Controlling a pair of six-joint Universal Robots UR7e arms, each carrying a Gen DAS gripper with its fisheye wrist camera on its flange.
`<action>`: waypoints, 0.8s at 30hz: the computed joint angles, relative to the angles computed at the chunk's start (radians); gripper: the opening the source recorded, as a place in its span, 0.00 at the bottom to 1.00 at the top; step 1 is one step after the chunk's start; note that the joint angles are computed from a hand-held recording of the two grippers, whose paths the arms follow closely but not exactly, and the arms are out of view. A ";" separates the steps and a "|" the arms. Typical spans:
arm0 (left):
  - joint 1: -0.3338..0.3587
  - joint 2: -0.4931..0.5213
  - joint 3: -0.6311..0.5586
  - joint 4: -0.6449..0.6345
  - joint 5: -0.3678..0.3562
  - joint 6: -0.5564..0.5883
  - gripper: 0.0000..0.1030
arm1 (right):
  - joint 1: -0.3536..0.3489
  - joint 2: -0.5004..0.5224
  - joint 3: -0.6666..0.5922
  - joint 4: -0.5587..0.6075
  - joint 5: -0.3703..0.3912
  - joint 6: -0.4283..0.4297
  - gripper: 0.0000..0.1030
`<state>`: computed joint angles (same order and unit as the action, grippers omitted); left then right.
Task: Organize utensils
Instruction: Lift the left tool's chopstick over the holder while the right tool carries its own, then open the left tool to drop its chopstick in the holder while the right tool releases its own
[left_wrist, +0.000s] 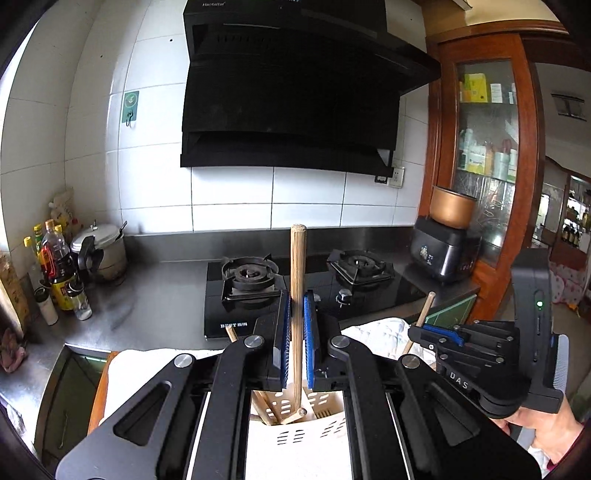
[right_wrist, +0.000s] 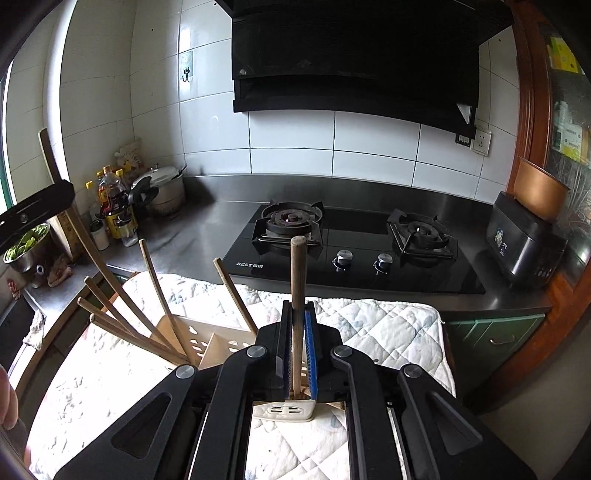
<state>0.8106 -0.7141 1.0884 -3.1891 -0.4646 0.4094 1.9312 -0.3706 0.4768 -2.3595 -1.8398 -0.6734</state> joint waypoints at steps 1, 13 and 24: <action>0.007 -0.001 0.000 0.019 0.000 -0.016 0.05 | -0.001 0.000 0.004 0.001 -0.001 -0.004 0.06; 0.049 -0.022 0.032 0.168 -0.009 -0.144 0.06 | -0.005 -0.022 0.060 -0.007 -0.013 -0.009 0.07; 0.019 -0.030 0.047 0.092 0.022 -0.093 0.38 | 0.005 -0.076 0.139 -0.085 -0.010 -0.023 0.21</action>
